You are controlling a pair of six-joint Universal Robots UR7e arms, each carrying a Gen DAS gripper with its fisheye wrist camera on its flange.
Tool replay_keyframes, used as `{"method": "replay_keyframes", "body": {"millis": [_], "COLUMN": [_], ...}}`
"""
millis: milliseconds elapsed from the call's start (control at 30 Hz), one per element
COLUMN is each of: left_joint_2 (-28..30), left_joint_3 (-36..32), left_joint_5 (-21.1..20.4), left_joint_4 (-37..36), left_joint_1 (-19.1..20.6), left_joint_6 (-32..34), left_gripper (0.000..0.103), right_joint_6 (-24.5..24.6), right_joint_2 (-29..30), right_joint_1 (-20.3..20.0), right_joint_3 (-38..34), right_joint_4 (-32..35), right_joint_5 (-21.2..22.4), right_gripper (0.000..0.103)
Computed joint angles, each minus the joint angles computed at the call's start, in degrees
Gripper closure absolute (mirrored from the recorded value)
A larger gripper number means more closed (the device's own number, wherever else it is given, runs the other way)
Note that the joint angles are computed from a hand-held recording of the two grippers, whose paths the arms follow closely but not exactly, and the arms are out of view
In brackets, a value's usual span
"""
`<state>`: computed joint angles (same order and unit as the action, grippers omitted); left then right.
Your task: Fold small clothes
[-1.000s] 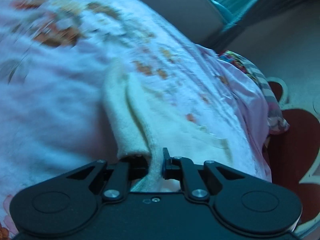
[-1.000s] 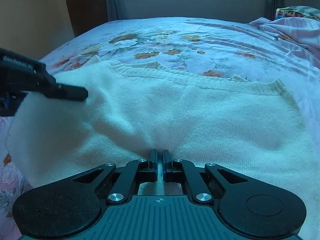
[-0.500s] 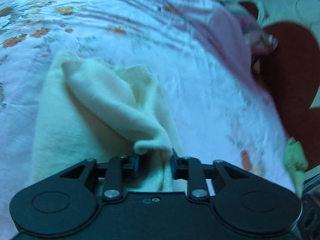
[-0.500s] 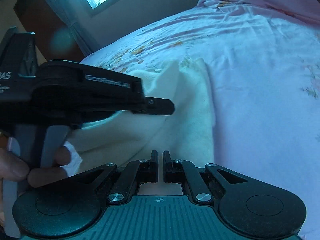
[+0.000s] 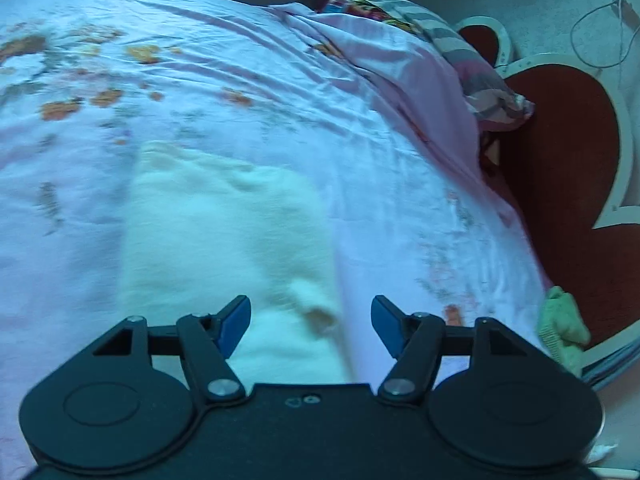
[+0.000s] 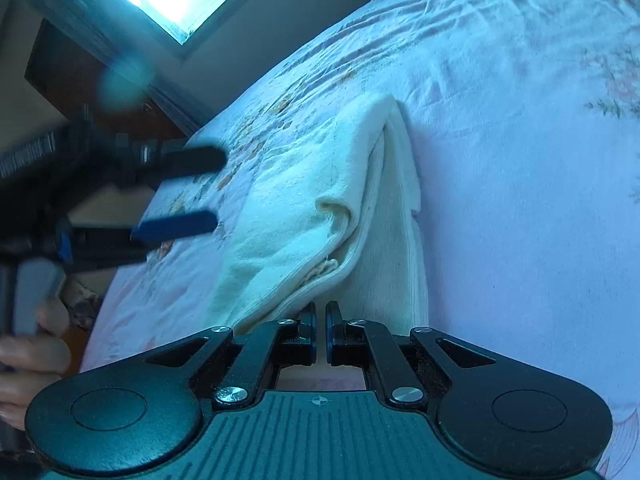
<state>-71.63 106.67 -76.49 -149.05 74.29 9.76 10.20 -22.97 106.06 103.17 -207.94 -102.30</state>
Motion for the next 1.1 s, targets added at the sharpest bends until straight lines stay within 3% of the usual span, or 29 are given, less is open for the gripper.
{"method": "replay_keyframes", "body": {"millis": [133,233,267,300,367,400,533,600,667,767,900,933,967,1000,1100], "left_joint_2": [-1.4,-0.91,-0.81,-0.93,-1.23,-1.38,-2.29,-2.85,-3.33,-3.56,-3.32,-3.23,-3.1,-2.86,-1.94], "left_joint_3": [3.71,5.58,6.76,7.89,7.77,7.23,5.63,5.47,5.46,5.71,5.8,5.54,5.3,5.15,4.61], "left_joint_5": [4.63,4.04,4.4,4.08,2.01,0.58,-5.6,-6.14,-6.65,-5.29,-4.55,-5.18,-5.5,-4.86,-2.49], "left_joint_4": [-3.41,-2.66,-4.33,-6.46,-6.51,-5.65,-2.8,-2.92,-3.5,-5.07,-7.44,-7.86,-8.5,-9.56,-11.12], "left_joint_1": [1.59,3.11,3.2,3.34,4.07,4.56,7.06,7.77,8.35,7.99,7.58,7.8,7.95,7.87,7.69], "left_joint_6": [3.01,3.44,4.02,4.8,4.05,3.02,-0.52,-1.44,-1.55,0.15,0.77,-0.15,-0.88,-1.11,0.29], "left_gripper": [0.039,0.039,0.039,0.036,0.033,0.033,0.033,0.035,0.036,0.038,0.038,0.038,0.038,0.038,0.038], "right_joint_6": [0.77,3.11,4.04,4.85,5.2,5.39,5.85,4.52,3.68,3.19,3.0,2.69,2.04,1.34,0.01], "right_joint_2": [-1.23,-1.52,-1.67,-1.69,-1.37,-1.21,-0.43,0.14,0.87,2.11,3.53,3.79,4.04,4.29,5.21], "right_joint_1": [0.11,-0.72,-0.98,-0.86,-0.89,-0.91,-0.82,-0.39,-0.01,0.21,-0.71,-0.8,-0.72,-0.61,-0.38], "right_joint_3": [2.13,2.53,2.65,2.68,2.74,2.89,0.46,-1.89,-4.6,-7.54,-10.67,-11.36,-12.22,-13.15,-15.4], "right_joint_4": [-0.46,-1.48,-1.61,-1.75,-3.85,-5.4,-5.14,-2.85,0.53,2.87,4.11,4.47,5.03,6.09,8.37], "right_joint_5": [-0.35,1.8,2.48,2.07,1.75,1.98,1.9,0.77,-1.12,-4.67,-5.17,-4.84,-4.78,-5.02,-6.52], "right_gripper": [0.099,0.098,0.092,0.081,0.013,0.01,0.014,0.042,0.049,0.049,0.049,0.055,0.076,0.082,0.082]}}
